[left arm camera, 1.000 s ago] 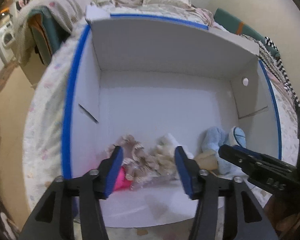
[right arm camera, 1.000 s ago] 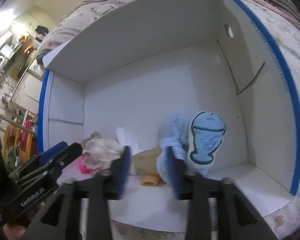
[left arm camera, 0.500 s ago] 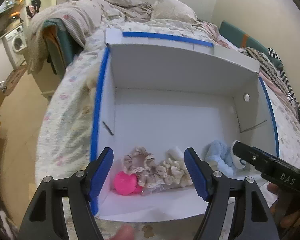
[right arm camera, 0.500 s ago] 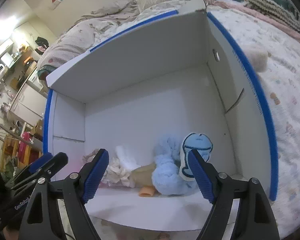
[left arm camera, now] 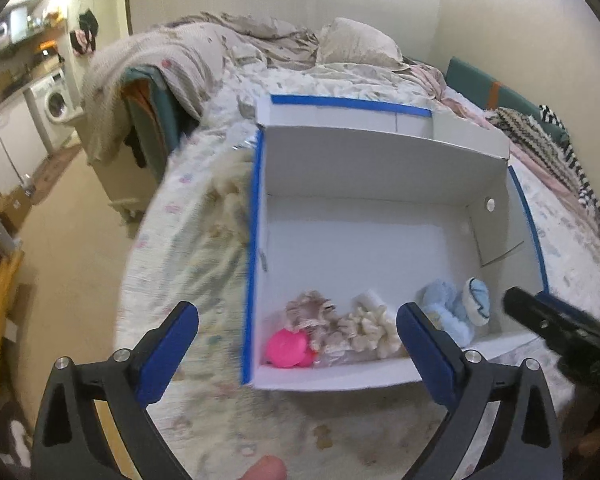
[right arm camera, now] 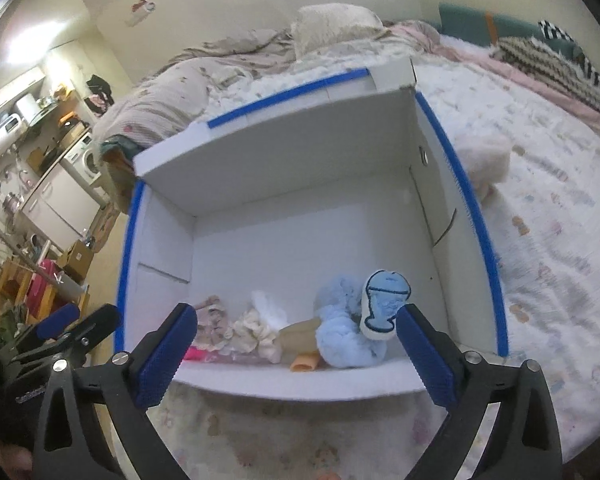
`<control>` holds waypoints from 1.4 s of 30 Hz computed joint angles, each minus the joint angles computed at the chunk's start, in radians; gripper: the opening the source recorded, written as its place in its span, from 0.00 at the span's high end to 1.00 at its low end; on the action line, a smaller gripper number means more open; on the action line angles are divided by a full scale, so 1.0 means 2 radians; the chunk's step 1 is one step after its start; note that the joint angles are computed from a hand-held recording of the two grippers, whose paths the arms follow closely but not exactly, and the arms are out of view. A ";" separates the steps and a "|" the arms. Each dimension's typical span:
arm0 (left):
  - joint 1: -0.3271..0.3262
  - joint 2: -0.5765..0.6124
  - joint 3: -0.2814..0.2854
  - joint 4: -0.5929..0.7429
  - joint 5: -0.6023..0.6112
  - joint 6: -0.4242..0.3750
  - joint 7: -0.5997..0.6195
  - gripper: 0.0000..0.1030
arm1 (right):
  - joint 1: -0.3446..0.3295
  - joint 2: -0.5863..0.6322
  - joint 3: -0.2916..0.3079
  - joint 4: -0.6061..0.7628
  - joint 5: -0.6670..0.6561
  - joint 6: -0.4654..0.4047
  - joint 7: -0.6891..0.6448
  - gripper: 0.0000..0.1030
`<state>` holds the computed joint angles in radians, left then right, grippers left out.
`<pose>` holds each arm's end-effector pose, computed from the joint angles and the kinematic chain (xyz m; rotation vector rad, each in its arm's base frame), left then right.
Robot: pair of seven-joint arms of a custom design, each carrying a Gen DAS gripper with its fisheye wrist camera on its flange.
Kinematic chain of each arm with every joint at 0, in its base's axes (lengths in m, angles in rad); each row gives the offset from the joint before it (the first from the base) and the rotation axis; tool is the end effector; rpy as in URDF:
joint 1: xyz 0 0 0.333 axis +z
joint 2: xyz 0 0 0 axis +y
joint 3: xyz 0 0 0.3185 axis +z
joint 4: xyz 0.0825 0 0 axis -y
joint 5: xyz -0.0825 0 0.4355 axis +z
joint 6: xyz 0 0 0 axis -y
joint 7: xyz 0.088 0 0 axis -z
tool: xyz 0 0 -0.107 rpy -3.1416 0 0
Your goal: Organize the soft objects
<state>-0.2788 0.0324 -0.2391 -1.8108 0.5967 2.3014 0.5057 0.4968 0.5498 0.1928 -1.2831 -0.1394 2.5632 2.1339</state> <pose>0.5814 -0.3156 0.5579 -2.0217 1.5731 -0.5969 0.6522 0.4877 0.5132 -1.8243 1.5741 -0.1860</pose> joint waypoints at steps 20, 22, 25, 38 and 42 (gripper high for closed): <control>0.002 -0.102 -0.015 -0.097 0.000 0.003 -0.040 0.04 | 0.031 -0.116 -0.023 -0.144 -0.110 0.059 0.073 0.00; 0.004 -0.101 -0.019 -0.100 0.016 0.002 -0.051 0.04 | 0.034 -0.115 -0.026 -0.148 -0.130 0.065 0.090 0.00; 0.003 -0.092 -0.023 -0.097 0.035 -0.004 -0.056 0.04 | 0.035 -0.109 -0.029 -0.148 -0.148 0.067 0.106 0.00; 0.002 -0.069 -0.012 -0.092 0.035 0.027 -0.058 0.04 | 0.049 -0.089 -0.038 -0.122 -0.210 0.043 0.121 0.00; 0.002 -0.068 -0.018 -0.088 0.065 0.021 -0.065 0.04 | 0.049 -0.091 -0.037 -0.124 -0.215 0.042 0.119 0.00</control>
